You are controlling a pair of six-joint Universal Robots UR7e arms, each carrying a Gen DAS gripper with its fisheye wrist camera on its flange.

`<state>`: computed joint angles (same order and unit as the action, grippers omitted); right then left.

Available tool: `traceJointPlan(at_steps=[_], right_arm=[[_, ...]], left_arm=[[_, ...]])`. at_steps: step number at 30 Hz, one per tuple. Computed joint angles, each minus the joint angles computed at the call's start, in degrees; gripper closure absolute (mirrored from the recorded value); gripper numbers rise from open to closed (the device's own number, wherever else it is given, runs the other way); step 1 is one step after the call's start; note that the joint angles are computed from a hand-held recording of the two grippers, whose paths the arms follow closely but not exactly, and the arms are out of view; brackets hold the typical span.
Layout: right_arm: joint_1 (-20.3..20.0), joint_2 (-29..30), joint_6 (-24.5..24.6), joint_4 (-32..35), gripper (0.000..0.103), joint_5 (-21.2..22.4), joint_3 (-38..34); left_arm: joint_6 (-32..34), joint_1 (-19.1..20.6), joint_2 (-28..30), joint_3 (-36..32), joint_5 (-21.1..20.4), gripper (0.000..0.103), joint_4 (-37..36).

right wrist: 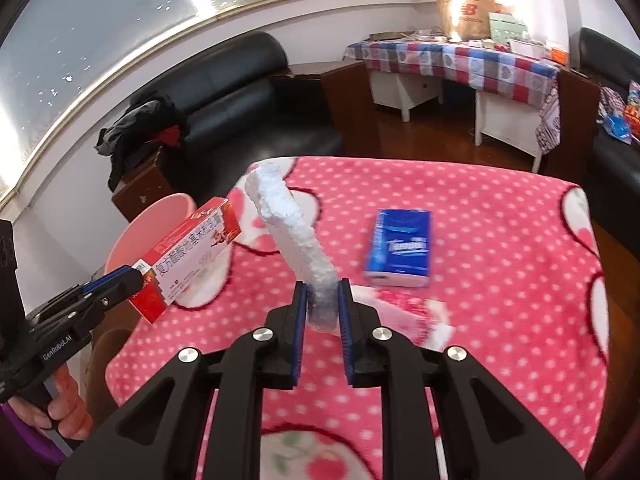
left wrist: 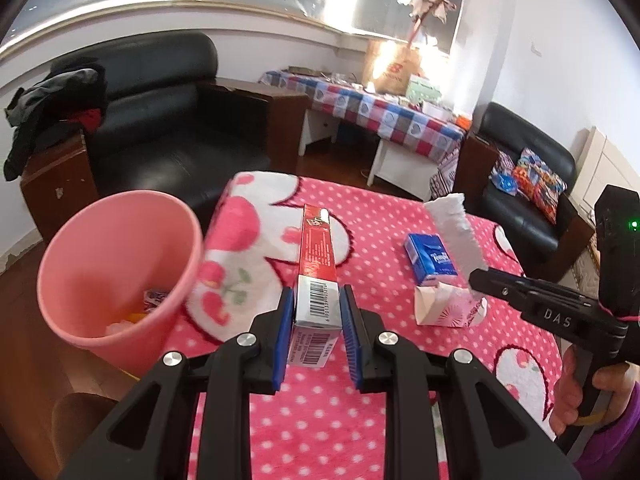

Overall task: Collect trash
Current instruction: 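Carry the toothpaste box and foam strip over the pink bucket and open both tools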

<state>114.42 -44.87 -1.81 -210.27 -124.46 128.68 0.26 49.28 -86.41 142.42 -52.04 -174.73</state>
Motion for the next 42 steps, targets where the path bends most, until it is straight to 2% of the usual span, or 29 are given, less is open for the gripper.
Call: traceJointPlan(at_steps=[5, 18, 24, 29, 36, 42], right_arm=[[2.54, 3.07, 0.51, 3.56, 0.087, -0.16, -4.68], [7.04, 12.54, 0.23, 14.65, 0.087, 1.93, -19.95], [7.65, 16.82, 0.52, 21.48, 0.087, 3.13, -27.25], [8.11, 21.47, 0.27, 26.88, 0.087, 2.24, -34.12], [8.29, 25.84, 0.63, 32.58, 0.087, 0.96, -40.52], [8.53, 28.40, 0.54, 35.44, 0.087, -0.06, -44.11]], left_arm=[[0.65, 0.65, -3.06, 0.89, 1.47, 0.080, -0.86], [4.02, 6.40, -9.43, 0.76, 4.99, 0.080, -2.99], [6.41, 10.30, -8.68, -1.29, 5.61, 0.080, -4.99], [8.72, 13.42, -7.39, -2.72, 5.82, 0.080, -7.24], [9.71, 17.79, -5.83, -5.24, 4.89, 0.080, -7.01], [10.03, 19.78, -5.10, -6.57, 4.18, 0.080, -6.62]])
